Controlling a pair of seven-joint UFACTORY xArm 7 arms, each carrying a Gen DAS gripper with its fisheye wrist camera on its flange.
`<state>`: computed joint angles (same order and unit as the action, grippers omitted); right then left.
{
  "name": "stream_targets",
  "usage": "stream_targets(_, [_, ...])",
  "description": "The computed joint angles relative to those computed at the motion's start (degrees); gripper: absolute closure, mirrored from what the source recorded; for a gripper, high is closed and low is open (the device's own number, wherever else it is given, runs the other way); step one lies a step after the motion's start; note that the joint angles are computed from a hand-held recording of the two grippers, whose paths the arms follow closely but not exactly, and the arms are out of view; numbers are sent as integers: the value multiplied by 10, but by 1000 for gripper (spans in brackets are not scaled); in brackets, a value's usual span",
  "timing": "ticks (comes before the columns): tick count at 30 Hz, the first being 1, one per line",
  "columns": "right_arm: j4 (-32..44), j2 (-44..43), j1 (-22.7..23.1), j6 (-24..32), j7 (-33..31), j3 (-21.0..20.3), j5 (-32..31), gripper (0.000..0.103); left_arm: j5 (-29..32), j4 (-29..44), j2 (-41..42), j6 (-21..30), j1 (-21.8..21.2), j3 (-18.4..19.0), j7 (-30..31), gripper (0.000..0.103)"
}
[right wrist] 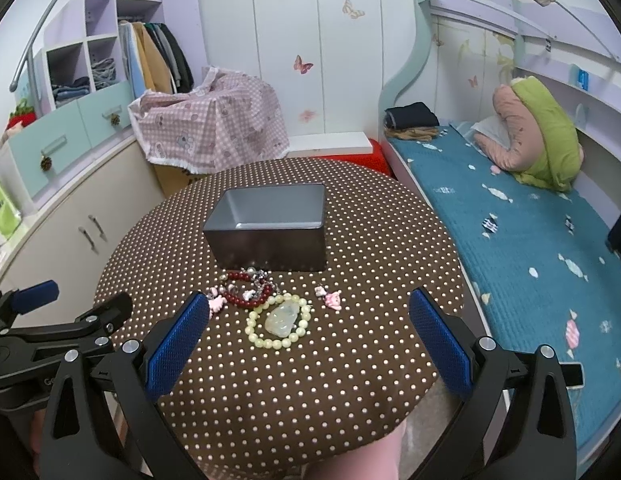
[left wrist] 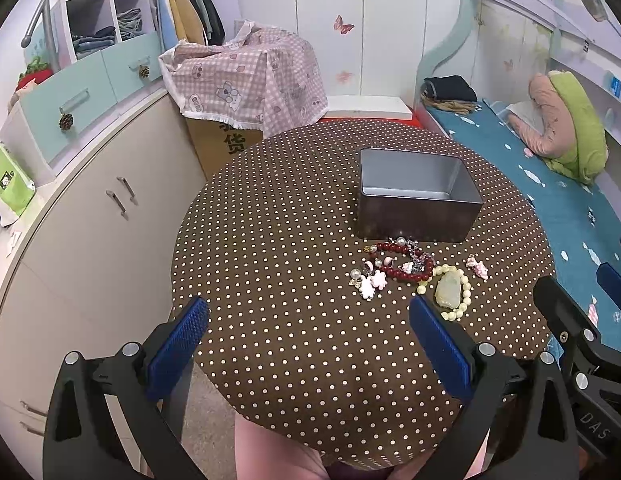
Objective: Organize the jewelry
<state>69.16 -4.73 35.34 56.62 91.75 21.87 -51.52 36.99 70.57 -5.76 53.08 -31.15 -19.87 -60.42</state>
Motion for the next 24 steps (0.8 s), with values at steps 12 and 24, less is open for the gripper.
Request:
stream_targets(12, [6, 12, 5, 4, -1, -5, 2, 6, -9, -11, 2, -13, 2, 4, 2, 7])
stream_targets(24, [-6, 6, -2, -34, -9, -12, 39, 6, -4, -9, 6, -14, 1, 6, 4, 7])
